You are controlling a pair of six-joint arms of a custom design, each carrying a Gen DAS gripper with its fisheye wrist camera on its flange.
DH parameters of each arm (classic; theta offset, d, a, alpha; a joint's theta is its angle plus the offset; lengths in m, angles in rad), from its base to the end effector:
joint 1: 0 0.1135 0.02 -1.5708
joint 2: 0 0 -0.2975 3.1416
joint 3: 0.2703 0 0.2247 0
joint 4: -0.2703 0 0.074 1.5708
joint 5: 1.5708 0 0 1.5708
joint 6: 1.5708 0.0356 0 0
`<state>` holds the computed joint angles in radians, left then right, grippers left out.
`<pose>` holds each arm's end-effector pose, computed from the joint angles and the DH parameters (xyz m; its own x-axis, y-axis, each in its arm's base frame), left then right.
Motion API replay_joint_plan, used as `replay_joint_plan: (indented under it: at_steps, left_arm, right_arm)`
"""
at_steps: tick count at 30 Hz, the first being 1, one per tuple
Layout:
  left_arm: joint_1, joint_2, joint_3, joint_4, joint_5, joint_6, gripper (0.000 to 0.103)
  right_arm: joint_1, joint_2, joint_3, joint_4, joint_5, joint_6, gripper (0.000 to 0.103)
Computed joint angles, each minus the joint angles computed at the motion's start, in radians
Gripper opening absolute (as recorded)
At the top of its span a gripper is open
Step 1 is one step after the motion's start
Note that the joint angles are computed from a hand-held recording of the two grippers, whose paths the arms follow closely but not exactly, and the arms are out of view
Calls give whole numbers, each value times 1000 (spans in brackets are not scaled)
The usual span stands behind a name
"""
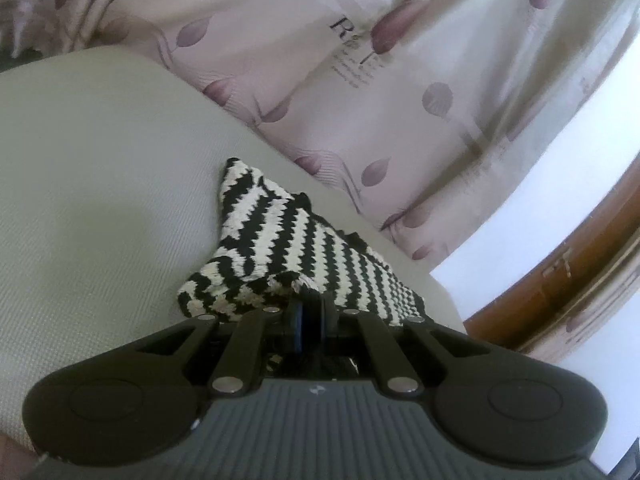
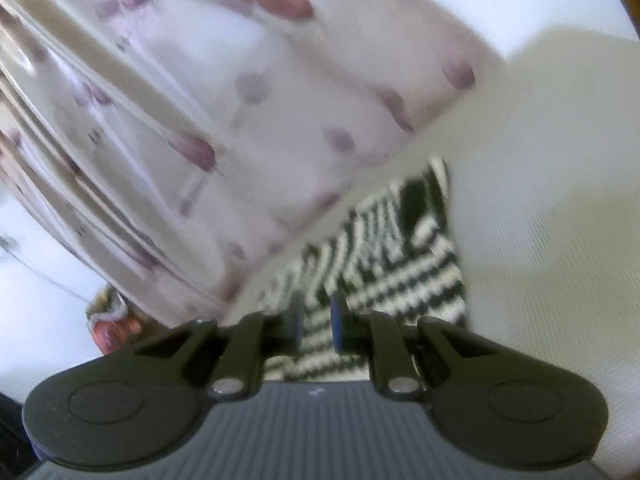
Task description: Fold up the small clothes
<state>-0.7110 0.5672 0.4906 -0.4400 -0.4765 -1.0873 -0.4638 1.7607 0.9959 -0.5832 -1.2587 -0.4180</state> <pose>0.0724 -0.0408 0.2644 -0.4199 -0.6767 -0.6048 -0.2022 0.7194 -0.6645 0.2769 -0.1006 0.2162 -0.7766 0.2491 -0.5787 -0.4004 0.5141 0.7586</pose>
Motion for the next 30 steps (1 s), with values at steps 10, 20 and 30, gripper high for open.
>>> replay_joint_plan:
  at_steps: [10,20,30]
  left_arm:
    - [-489,-21,-7,-272,-356,-420,7]
    - [-600,-20,-17,-383,-424,-570,7]
    - [-89,-51,6,-54,-104,-38,7]
  right_arm:
    - [-36,-93,-256,32,273,-177,86]
    - [-51,-19,-377,157,203,-177,9]
    - [26,-46,-235,282,-32,206,9]
